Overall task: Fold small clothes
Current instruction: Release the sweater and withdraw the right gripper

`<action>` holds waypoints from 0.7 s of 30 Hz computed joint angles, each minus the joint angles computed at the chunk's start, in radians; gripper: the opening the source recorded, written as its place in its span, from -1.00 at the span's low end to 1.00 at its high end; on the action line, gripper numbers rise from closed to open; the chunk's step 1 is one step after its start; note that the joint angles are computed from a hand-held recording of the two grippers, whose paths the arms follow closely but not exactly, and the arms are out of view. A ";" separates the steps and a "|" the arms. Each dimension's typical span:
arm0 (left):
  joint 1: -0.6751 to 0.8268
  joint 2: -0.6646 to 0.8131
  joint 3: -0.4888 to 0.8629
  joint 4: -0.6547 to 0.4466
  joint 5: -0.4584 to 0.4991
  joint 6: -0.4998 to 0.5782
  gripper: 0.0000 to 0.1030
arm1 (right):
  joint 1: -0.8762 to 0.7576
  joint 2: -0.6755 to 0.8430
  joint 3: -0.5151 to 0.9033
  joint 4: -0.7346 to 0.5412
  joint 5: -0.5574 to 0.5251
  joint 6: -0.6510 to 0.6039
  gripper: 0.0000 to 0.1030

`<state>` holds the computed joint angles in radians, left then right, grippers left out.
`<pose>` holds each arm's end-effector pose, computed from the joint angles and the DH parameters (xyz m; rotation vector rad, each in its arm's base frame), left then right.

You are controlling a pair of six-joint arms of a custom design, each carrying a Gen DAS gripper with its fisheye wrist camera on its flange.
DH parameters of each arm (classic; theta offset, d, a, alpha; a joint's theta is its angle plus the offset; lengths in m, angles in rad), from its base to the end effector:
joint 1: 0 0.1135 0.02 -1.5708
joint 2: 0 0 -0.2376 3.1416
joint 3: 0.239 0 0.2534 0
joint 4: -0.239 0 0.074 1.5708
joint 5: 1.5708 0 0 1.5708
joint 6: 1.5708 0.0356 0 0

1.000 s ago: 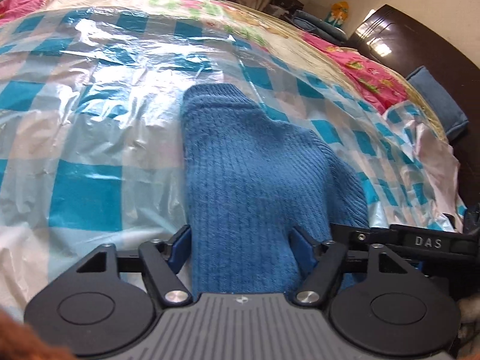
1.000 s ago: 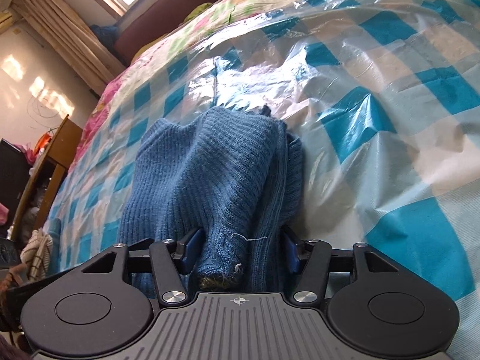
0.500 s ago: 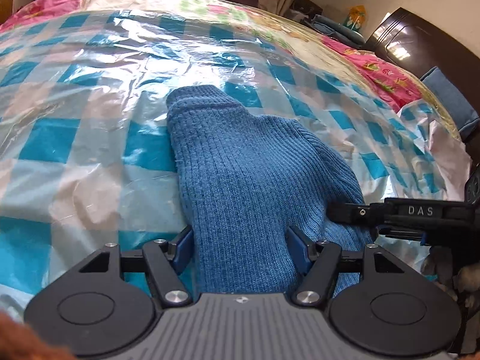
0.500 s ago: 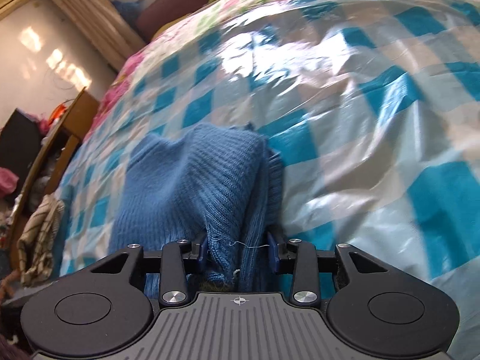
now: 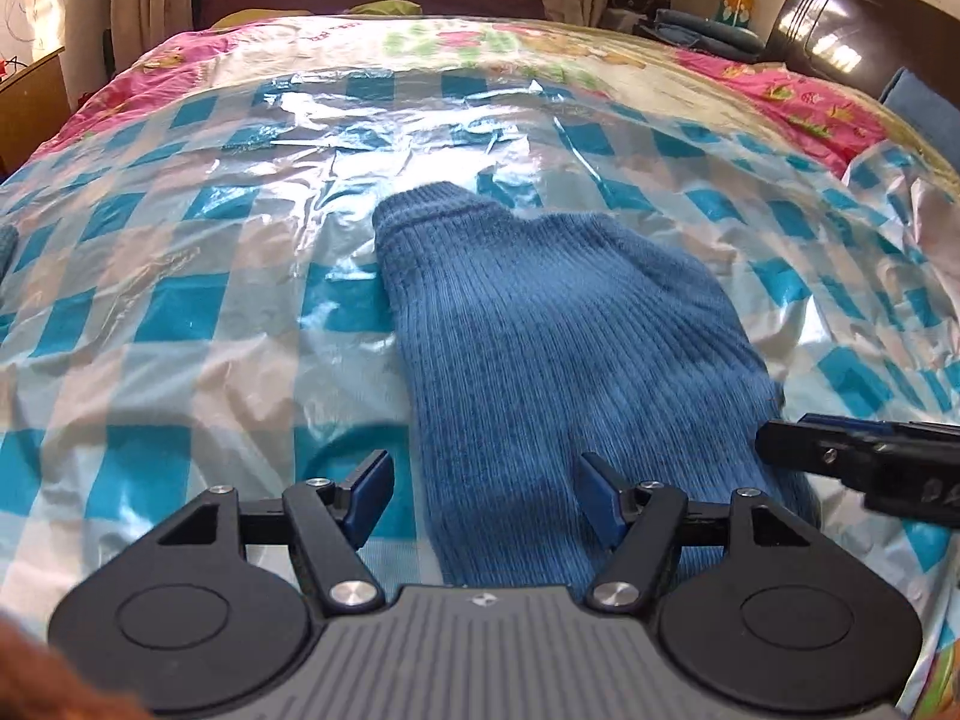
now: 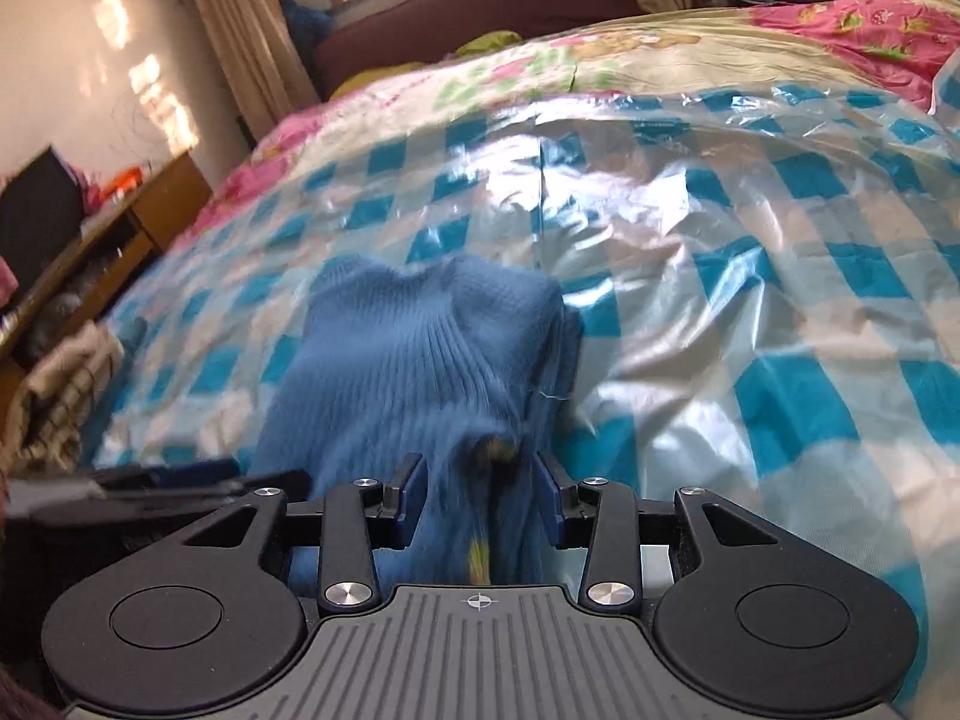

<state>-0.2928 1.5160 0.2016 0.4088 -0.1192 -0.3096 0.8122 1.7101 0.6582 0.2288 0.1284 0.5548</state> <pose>0.1879 -0.0522 0.0418 -0.0716 2.4697 -0.1124 0.2107 0.2157 0.0846 -0.2523 2.4291 0.4831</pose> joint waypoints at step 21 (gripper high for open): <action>-0.172 -0.148 -0.106 -0.145 -0.116 -0.173 0.68 | 0.219 -0.138 -0.122 -0.068 0.205 0.164 -0.10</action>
<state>-0.4650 1.3683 0.0961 0.2636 -0.2354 -0.4823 1.0317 1.5717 0.5366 0.1613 0.3336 0.7191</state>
